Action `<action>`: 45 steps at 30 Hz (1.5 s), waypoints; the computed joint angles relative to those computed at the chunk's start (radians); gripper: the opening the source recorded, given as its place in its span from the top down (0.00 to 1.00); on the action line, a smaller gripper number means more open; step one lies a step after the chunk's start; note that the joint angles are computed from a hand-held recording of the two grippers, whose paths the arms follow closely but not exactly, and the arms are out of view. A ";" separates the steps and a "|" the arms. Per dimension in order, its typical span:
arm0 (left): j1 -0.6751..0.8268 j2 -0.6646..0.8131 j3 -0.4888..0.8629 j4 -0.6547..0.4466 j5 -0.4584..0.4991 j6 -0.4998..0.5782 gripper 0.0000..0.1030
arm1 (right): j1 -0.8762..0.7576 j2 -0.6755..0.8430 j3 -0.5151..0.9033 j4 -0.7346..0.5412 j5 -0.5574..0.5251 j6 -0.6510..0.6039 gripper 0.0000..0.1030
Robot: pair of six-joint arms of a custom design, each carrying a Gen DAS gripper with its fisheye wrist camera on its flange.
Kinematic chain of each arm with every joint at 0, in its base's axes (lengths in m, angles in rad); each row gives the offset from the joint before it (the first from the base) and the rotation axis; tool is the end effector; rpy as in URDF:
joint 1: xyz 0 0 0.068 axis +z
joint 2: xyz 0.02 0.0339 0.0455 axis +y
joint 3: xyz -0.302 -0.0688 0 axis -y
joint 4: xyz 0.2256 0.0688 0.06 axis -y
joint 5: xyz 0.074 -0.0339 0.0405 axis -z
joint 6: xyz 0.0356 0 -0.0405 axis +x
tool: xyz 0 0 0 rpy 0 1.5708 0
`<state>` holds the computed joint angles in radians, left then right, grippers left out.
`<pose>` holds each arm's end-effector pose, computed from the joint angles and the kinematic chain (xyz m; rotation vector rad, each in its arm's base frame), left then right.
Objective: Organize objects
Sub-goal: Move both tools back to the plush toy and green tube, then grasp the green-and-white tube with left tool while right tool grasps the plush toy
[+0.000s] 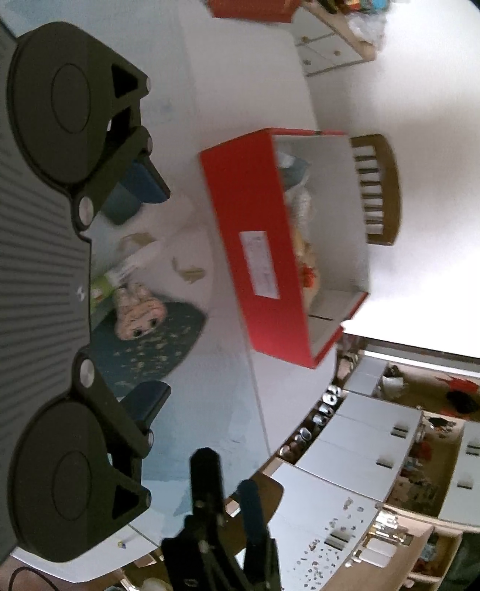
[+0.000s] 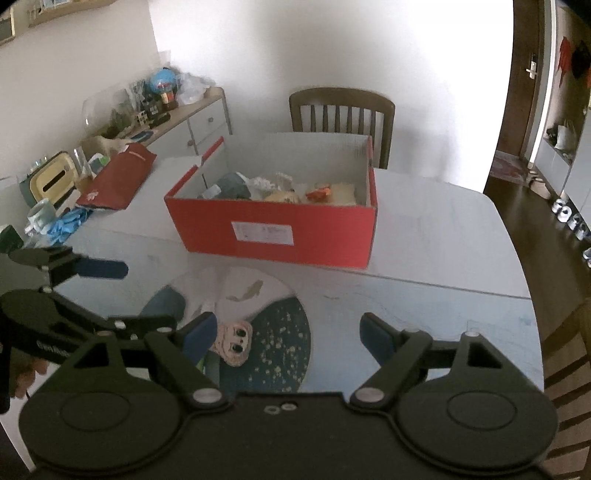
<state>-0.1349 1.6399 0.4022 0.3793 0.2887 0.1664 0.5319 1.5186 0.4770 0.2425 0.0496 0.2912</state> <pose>0.2384 -0.0426 0.1394 0.4897 2.3590 -0.3356 0.2132 0.1234 0.1721 -0.2635 2.3801 0.3347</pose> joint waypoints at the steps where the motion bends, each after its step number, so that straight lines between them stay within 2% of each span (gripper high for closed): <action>1: -0.004 0.009 -0.020 0.027 -0.006 -0.015 0.00 | 0.003 0.001 -0.004 0.002 0.001 0.000 0.18; 4: -0.017 0.045 -0.096 0.162 -0.016 -0.061 0.00 | 0.018 0.010 -0.015 0.007 0.005 0.004 0.18; 9: -0.040 0.100 -0.155 0.262 -0.028 -0.087 0.00 | 0.040 0.034 -0.028 0.018 0.013 0.019 0.18; 17: -0.086 0.278 -0.258 0.533 -0.089 -0.143 0.00 | 0.084 0.134 -0.022 0.078 0.021 0.049 0.18; 25: -0.112 0.421 -0.250 0.624 -0.165 -0.194 0.00 | 0.126 0.286 0.043 0.117 0.041 0.052 0.18; 29: -0.141 0.484 -0.255 0.705 -0.250 -0.177 0.00 | 0.125 0.357 0.093 0.104 0.040 0.056 0.18; 32: -0.128 0.502 -0.237 0.696 -0.221 -0.181 0.00 | 0.121 0.401 0.127 0.098 0.036 0.072 0.18; 37: -0.152 0.539 -0.216 0.706 -0.239 -0.180 0.00 | 0.105 0.449 0.180 0.092 0.007 0.133 0.18; 45: -0.181 0.581 -0.199 0.746 -0.270 -0.182 0.00 | 0.119 0.523 0.276 0.052 -0.002 0.154 0.18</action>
<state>-0.3164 2.2213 0.2034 1.1255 0.0190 -0.0157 0.6508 2.0415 0.7527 0.2949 0.0476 0.4453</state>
